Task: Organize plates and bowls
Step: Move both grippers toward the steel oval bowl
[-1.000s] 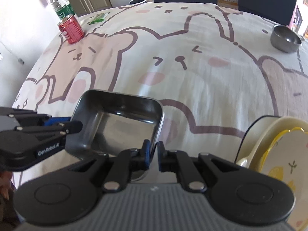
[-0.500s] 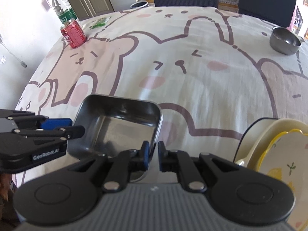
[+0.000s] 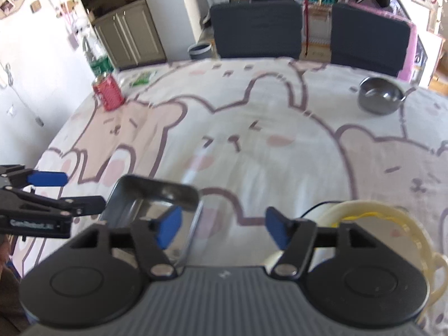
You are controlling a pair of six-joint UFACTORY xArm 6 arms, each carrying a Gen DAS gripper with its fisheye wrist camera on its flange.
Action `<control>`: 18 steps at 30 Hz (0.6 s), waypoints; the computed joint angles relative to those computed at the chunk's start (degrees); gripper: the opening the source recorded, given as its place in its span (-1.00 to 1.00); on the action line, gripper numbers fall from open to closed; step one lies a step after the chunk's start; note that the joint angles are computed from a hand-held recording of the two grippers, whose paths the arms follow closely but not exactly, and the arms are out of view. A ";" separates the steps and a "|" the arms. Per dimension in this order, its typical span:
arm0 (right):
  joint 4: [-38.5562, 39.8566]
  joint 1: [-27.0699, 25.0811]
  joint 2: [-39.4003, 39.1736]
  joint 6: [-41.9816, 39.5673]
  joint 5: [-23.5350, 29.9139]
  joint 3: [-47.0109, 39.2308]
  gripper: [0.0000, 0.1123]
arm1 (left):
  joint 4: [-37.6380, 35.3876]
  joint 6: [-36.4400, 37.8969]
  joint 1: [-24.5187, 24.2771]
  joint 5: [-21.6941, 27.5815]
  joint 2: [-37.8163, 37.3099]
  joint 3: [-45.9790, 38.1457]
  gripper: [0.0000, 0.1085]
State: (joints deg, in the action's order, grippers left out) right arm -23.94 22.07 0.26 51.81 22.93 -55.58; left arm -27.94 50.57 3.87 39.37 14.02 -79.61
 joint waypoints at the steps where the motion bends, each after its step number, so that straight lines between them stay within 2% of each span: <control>1: -1.70 -0.50 -1.22 1.30 -0.59 1.13 0.47 | -0.61 0.30 -0.10 -0.36 -0.31 0.23 0.87; 3: -4.47 -1.43 -3.52 3.28 -0.88 3.07 0.73 | -1.45 0.59 -0.47 -1.07 -0.75 0.55 0.89; 5: -10.08 -2.53 -6.06 7.09 -1.12 5.09 0.83 | -1.88 -0.04 -1.01 -1.74 -1.09 0.75 0.90; 8: -16.21 -4.43 -9.86 11.96 -0.81 7.84 0.83 | -1.72 -1.05 -2.55 -3.77 -1.87 1.45 0.90; 15: -24.56 -10.45 -17.67 20.36 2.22 13.09 0.83 | -8.47 2.05 -6.81 -5.04 -3.08 1.94 0.90; 18: -25.90 -13.82 -19.47 21.88 1.54 14.76 0.83 | -12.29 2.92 -9.36 -6.94 -3.13 2.08 0.90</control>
State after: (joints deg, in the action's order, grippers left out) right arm -49.84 8.26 -19.22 73.69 24.47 -40.82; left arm -40.23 53.49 -5.49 32.43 10.89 -77.53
